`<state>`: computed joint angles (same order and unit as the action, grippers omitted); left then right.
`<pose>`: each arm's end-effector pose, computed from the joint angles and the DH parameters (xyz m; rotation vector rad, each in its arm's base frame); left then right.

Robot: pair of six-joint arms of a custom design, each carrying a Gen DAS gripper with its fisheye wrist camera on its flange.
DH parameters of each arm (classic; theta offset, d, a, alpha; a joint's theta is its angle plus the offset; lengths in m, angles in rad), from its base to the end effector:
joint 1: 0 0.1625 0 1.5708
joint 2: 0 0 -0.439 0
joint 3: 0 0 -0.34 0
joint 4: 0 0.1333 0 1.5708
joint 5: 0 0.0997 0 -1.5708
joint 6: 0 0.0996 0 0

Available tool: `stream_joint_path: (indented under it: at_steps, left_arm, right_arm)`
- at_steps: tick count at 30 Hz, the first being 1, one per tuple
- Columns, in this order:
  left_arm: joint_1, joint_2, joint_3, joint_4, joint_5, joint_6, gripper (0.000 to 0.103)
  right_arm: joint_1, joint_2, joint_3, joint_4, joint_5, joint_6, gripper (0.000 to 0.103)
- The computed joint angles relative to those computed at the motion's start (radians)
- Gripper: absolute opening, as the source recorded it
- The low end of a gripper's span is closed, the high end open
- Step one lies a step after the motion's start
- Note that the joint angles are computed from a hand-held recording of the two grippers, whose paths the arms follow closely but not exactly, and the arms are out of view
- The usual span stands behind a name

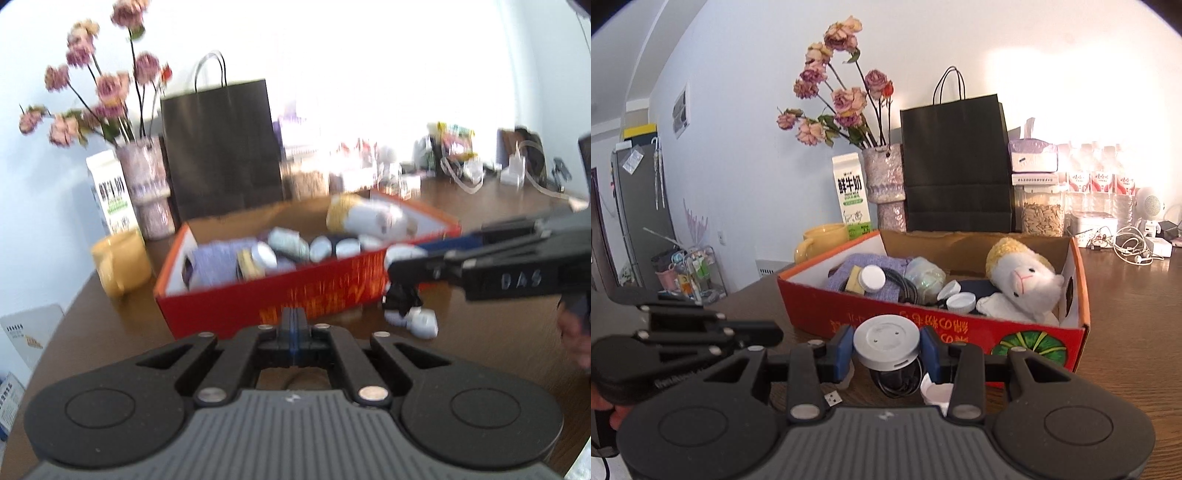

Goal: Organize objects
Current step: 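Grasp the black cable with the left gripper while the right gripper holds the puck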

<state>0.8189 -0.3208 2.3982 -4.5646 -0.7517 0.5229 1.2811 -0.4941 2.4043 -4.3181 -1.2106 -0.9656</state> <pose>-0.0997 -0.4083 0.0413 0.9200 2.0247 -1.1734 0.0445 -0.4403 0.0617 1.0826 -2.4322 1.2392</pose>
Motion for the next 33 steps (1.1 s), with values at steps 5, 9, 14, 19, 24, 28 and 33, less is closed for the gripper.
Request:
stream_joint_path:
  at_steps: [5,9,14,19,24,28,33]
  left_arm:
    - [-0.014,-0.015,0.002,0.010,-0.011,-0.013,0.001]
    - [0.002,-0.033,0.016,0.086,-0.054,-0.081,0.002]
    - [0.032,-0.038,0.017,0.190,-0.167,-0.114,0.010]
    - [0.045,0.003,-0.004,0.181,-0.239,-0.103,0.061]
    - [0.060,0.021,-0.047,0.169,-0.212,-0.156,0.059]
    - [0.097,0.000,-0.052,0.163,-0.248,-0.190,0.033]
    - [0.099,0.008,-0.038,0.120,-0.251,-0.158,0.030]
  right_arm:
    - [-0.001,-0.019,0.008,0.005,0.022,0.020,0.038]
    - [-0.007,-0.028,0.015,0.015,0.030,0.027,0.038]
    - [-0.003,-0.024,0.024,0.031,0.041,0.029,0.038]
    - [0.011,-0.008,0.026,0.050,0.045,0.017,0.038]
    - [0.020,0.004,0.032,0.063,0.046,0.004,0.038]
    - [0.016,0.008,0.037,0.068,0.048,-0.002,0.038]
    - [0.011,0.017,0.036,0.038,0.049,0.011,0.038]
